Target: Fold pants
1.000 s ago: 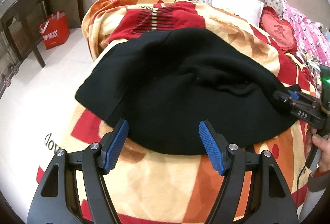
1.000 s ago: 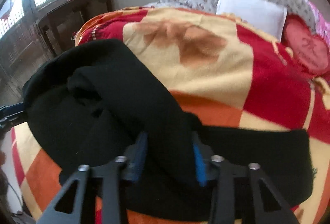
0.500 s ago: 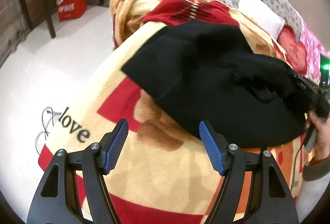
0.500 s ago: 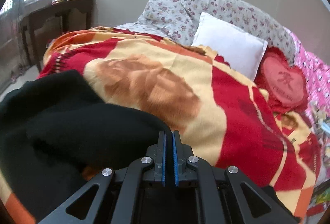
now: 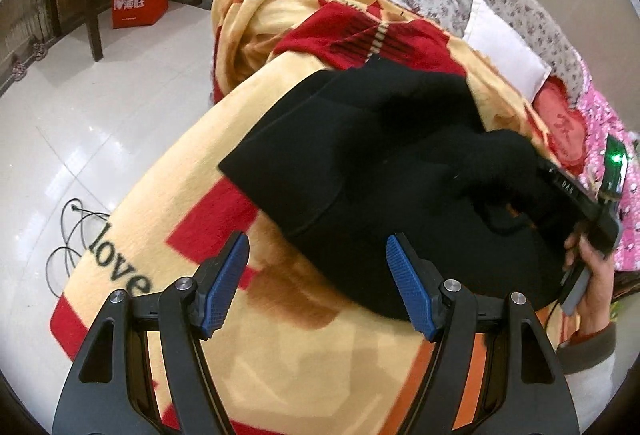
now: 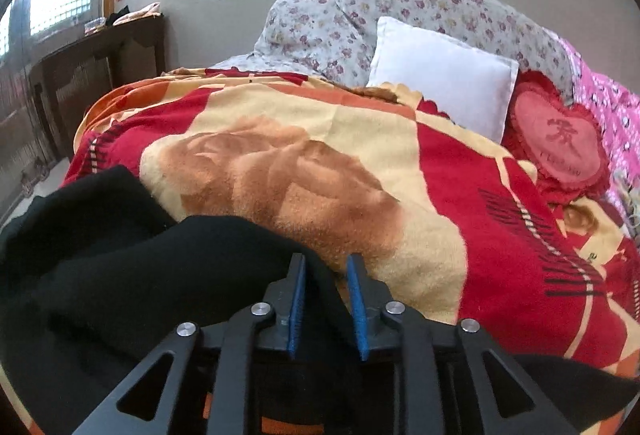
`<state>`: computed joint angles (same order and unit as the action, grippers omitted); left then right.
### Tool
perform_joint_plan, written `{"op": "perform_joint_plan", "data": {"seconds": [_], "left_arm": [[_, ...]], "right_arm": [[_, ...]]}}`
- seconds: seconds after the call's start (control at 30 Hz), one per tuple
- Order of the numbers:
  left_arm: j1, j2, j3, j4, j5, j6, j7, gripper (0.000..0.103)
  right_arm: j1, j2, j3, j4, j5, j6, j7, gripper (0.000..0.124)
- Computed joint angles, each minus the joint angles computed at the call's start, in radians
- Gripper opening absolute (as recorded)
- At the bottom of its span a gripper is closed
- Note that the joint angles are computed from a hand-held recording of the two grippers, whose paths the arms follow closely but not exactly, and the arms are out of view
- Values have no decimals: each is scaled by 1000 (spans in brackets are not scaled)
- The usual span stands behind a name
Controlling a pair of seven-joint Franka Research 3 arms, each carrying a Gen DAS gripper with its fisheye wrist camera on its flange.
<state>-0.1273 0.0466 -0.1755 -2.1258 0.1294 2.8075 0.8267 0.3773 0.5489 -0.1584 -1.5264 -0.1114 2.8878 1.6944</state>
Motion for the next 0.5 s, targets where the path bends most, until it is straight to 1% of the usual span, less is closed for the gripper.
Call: {"op": "perform_joint_plan", "data": {"seconds": [0.07, 0.1, 0.17, 0.23, 0.33, 0.37, 0.43, 0.5], "left_arm": [[-1, -3, 1, -5, 9, 28, -8, 72], [-3, 2, 3, 2, 33, 27, -24, 72], [-3, 19, 3, 23, 45, 3, -26, 72], [1, 36, -3, 37, 5, -10, 3, 72], [-2, 52, 0, 53, 19, -44, -11, 72], [-1, 53, 0, 52, 16, -45, -10, 72], [3, 55, 0, 48, 5, -39, -8, 72], [6, 62, -3, 55, -11, -40, -1, 72]], "right_arm": [[-28, -30, 35, -38, 33, 28, -25, 21], [-37, -50, 47, -63, 48, 47, -36, 22], [-59, -91, 75, -111, 82, 67, -69, 26], [-76, -128, 96, -152, 109, 65, -106, 31], [-91, -222, 107, -263, 130, 54, -152, 32], [-116, -265, 131, -315, 160, 56, -187, 32], [-198, -368, 214, -447, 306, 60, -318, 34], [-231, -438, 239, -542, 440, 52, -406, 39]]}}
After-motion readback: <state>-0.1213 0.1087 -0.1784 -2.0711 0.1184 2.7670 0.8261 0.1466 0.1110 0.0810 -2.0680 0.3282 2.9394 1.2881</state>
